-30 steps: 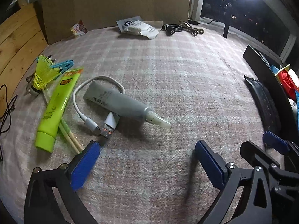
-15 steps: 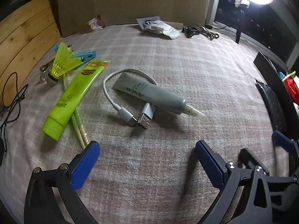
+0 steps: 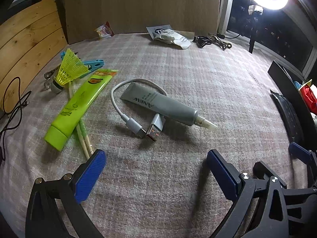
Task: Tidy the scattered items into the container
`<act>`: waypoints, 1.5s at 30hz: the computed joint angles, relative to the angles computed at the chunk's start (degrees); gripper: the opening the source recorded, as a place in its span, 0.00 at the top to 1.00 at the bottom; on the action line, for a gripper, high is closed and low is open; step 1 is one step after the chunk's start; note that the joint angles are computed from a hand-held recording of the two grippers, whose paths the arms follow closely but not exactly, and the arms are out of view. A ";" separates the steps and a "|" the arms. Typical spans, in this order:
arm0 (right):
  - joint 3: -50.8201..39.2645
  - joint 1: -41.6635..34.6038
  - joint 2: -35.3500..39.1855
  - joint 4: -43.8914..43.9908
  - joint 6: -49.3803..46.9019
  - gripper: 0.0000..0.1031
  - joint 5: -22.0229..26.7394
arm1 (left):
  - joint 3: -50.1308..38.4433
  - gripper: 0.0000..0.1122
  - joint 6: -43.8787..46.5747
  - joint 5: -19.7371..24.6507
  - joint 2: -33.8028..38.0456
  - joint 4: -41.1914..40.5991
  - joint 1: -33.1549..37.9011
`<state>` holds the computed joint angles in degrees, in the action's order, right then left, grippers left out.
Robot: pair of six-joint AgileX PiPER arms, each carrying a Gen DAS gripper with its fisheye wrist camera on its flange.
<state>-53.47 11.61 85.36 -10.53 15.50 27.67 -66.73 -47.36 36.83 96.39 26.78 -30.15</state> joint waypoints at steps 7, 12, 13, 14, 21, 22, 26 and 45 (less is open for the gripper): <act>-0.20 0.02 0.09 -0.11 0.08 0.00 0.22 | -0.04 0.09 0.15 0.05 0.05 -0.07 0.00; -0.42 -0.05 0.25 -0.02 -0.06 0.00 0.34 | -0.74 0.09 0.38 0.72 0.55 -0.18 -0.09; -0.47 -0.08 0.28 0.10 -0.15 0.00 0.36 | -0.80 0.09 0.51 0.79 0.57 -0.26 -0.06; -0.42 -0.11 0.21 0.33 -0.37 0.00 0.36 | -0.77 0.09 0.48 0.89 0.52 -0.26 -0.10; -2.41 0.82 0.84 0.64 -0.49 0.00 3.43 | -2.71 0.09 5.01 2.71 1.26 -3.91 0.59; -2.98 0.84 1.05 1.09 -1.04 0.00 4.27 | -3.65 0.09 7.05 3.76 1.56 -5.68 0.93; -6.62 -0.53 2.29 6.89 -7.88 0.00 9.71 | -7.39 0.19 17.06 8.12 1.84 -15.29 3.12; -50.02 -13.93 17.14 24.74 -23.91 0.45 38.72 | -46.12 0.24 33.63 32.44 11.36 -28.70 17.99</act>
<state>-103.49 -2.32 102.50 14.21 -8.41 66.39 -112.85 -13.73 69.27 107.75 -1.92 -12.17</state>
